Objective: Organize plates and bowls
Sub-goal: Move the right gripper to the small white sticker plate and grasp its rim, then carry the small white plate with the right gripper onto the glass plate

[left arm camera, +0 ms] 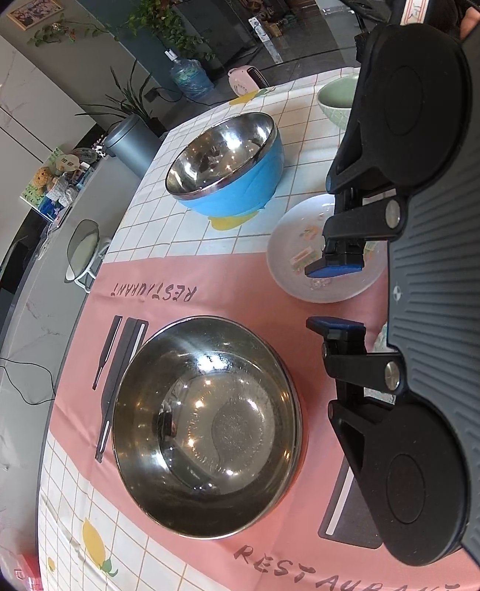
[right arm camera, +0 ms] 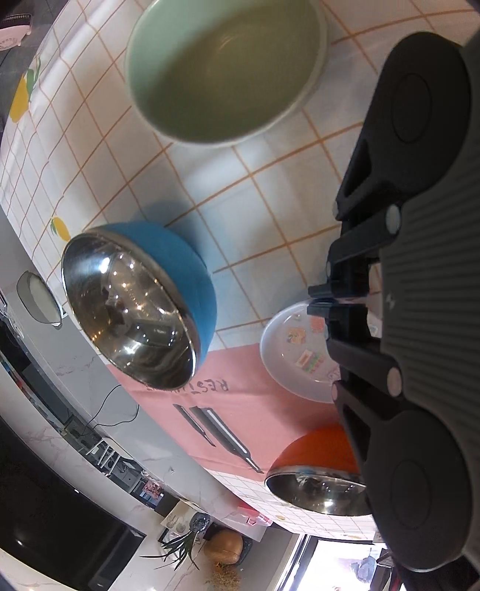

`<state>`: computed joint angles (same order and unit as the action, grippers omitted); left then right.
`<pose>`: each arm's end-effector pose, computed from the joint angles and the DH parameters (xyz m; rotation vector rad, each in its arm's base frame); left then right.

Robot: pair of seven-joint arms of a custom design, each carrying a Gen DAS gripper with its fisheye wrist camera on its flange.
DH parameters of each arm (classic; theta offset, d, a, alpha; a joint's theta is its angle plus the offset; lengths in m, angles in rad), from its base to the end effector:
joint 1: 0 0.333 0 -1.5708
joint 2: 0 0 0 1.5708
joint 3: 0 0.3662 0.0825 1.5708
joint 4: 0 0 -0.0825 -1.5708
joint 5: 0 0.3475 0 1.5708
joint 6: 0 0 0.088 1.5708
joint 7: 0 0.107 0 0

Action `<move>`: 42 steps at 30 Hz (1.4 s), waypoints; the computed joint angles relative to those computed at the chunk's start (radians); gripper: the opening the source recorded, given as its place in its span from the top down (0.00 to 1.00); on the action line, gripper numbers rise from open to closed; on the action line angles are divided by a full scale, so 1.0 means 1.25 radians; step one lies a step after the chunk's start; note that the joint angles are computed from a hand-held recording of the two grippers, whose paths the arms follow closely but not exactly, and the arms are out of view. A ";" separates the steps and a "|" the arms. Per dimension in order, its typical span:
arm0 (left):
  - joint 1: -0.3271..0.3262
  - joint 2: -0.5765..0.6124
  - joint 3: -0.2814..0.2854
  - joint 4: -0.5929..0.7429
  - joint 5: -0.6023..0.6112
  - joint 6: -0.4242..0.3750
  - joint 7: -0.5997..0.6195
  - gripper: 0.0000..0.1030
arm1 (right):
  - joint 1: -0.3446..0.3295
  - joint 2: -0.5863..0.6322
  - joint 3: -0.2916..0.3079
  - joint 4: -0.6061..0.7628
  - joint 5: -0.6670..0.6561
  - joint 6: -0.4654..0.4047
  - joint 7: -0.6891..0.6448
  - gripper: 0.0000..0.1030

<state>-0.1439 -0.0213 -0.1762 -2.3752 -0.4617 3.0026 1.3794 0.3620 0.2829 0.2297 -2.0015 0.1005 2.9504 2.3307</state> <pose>0.4928 -0.1300 0.4767 -2.2945 1.6802 -0.9589 0.5364 0.3352 0.4703 -1.4706 1.9763 0.0459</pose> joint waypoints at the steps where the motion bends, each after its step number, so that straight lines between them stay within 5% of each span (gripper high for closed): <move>1: 0.001 0.006 -0.001 0.004 0.016 -0.001 -0.011 0.76 | -0.006 -0.005 0.005 -0.007 0.007 0.000 -0.006 1.00; 8: 0.004 0.031 0.003 0.016 0.108 -0.028 -0.087 0.77 | -0.017 -0.014 0.018 -0.027 0.041 0.001 -0.017 0.96; 14: 0.005 0.026 0.000 0.011 0.099 -0.028 -0.060 0.98 | -0.016 -0.009 0.022 -0.023 0.053 0.008 -0.027 0.97; 17: 0.004 0.013 0.000 -0.001 0.136 -0.010 -0.076 0.98 | -0.005 -0.011 0.013 -0.019 0.045 0.001 -0.021 0.98; 29: -0.028 -0.101 0.008 -0.063 -0.025 0.020 0.037 0.98 | 0.021 -0.088 -0.001 -0.074 0.011 0.044 0.007 0.99; 42: 0.026 -0.264 -0.009 -0.203 0.035 0.018 -0.072 0.98 | 0.074 -0.136 0.029 -0.105 0.075 0.049 -0.041 0.99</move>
